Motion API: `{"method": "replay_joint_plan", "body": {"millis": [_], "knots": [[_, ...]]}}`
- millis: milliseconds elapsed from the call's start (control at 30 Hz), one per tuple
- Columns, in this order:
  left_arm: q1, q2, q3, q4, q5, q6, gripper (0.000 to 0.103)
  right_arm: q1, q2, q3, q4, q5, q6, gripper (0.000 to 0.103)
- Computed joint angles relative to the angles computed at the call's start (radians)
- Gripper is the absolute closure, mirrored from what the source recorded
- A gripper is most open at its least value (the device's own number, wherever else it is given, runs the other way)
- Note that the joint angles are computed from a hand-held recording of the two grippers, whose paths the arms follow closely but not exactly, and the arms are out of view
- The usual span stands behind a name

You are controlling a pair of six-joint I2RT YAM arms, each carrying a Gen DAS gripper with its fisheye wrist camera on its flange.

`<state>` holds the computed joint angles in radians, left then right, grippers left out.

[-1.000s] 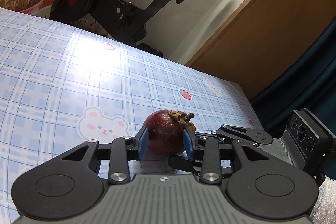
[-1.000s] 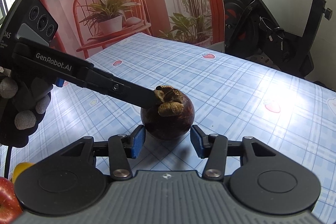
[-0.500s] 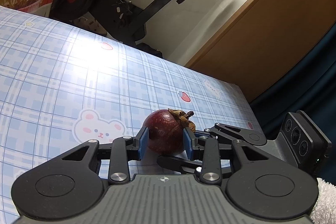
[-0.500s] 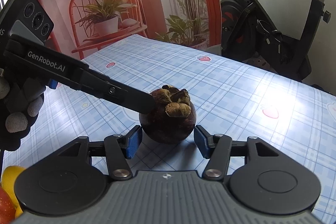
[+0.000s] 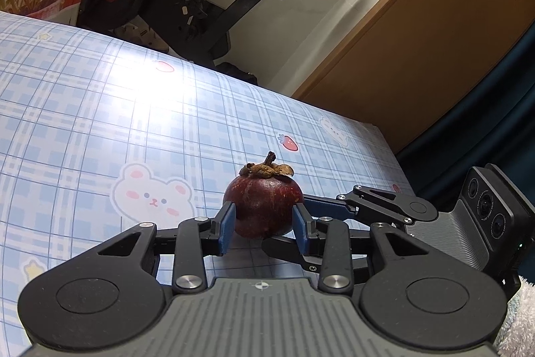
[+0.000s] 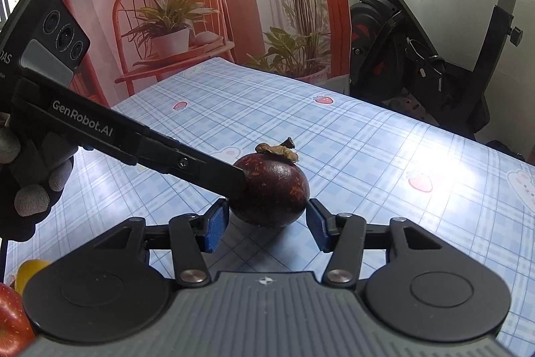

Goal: Organize fruits

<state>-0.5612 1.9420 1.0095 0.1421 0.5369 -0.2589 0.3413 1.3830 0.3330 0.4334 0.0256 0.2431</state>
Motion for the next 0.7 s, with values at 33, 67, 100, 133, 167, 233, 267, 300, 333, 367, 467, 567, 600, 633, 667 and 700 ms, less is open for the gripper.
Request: {"method": "replay_joint_plan", "body": {"millis": [33,67,100,133,167,233,267,300,333,367,467,567,600,633,667,700], "knots": [[0.002,0.002,0.0,0.001,0.004,-0.008,0.064,-0.001,0.0,0.001,-0.004,-0.001,0.002,0.053],[0.004,0.002,0.001,0.0,0.005,-0.014,0.064,-0.005,0.0,0.002,-0.009,-0.006,0.001,0.055],[0.004,0.002,0.004,-0.006,0.006,-0.015,0.065,-0.006,0.0,-0.001,-0.012,-0.011,0.0,0.059],[0.006,0.002,0.009,-0.016,0.008,-0.011,0.065,-0.008,0.003,-0.002,-0.018,-0.014,-0.002,0.063],[0.006,0.002,0.011,-0.02,0.01,-0.01,0.065,-0.008,0.007,-0.003,-0.019,-0.014,-0.002,0.064],[0.01,0.003,0.023,-0.036,0.015,-0.008,0.065,-0.015,0.013,-0.01,-0.007,-0.021,0.002,0.064],[0.011,0.005,0.026,-0.037,0.017,-0.011,0.065,-0.018,0.015,-0.012,-0.003,-0.022,0.004,0.064],[0.013,0.014,0.038,-0.041,0.023,-0.017,0.065,-0.02,0.016,-0.013,-0.001,-0.025,0.003,0.064],[0.014,0.018,0.043,-0.044,0.025,-0.02,0.064,-0.02,0.014,-0.015,-0.001,-0.028,0.003,0.064],[0.014,0.019,0.045,-0.047,0.026,-0.021,0.063,-0.017,0.01,-0.017,-0.004,-0.028,0.001,0.064],[0.01,0.029,0.059,-0.064,0.026,-0.005,0.062,-0.019,-0.004,-0.02,-0.023,-0.026,-0.005,0.064],[-0.001,0.03,0.069,-0.096,0.016,0.015,0.058,-0.027,-0.033,-0.029,-0.06,-0.024,-0.009,0.064],[-0.005,0.029,0.07,-0.105,0.013,0.024,0.058,-0.031,-0.05,-0.038,-0.074,-0.022,-0.01,0.064],[-0.009,0.026,0.07,-0.115,0.009,0.034,0.058,-0.034,-0.067,-0.046,-0.087,-0.021,-0.011,0.064],[-0.014,0.023,0.07,-0.127,0.003,0.045,0.058,-0.037,-0.093,-0.058,-0.109,-0.017,-0.011,0.064],[-0.019,0.017,0.069,-0.142,-0.005,0.057,0.058,-0.04,-0.116,-0.068,-0.127,-0.015,-0.011,0.064]]}}
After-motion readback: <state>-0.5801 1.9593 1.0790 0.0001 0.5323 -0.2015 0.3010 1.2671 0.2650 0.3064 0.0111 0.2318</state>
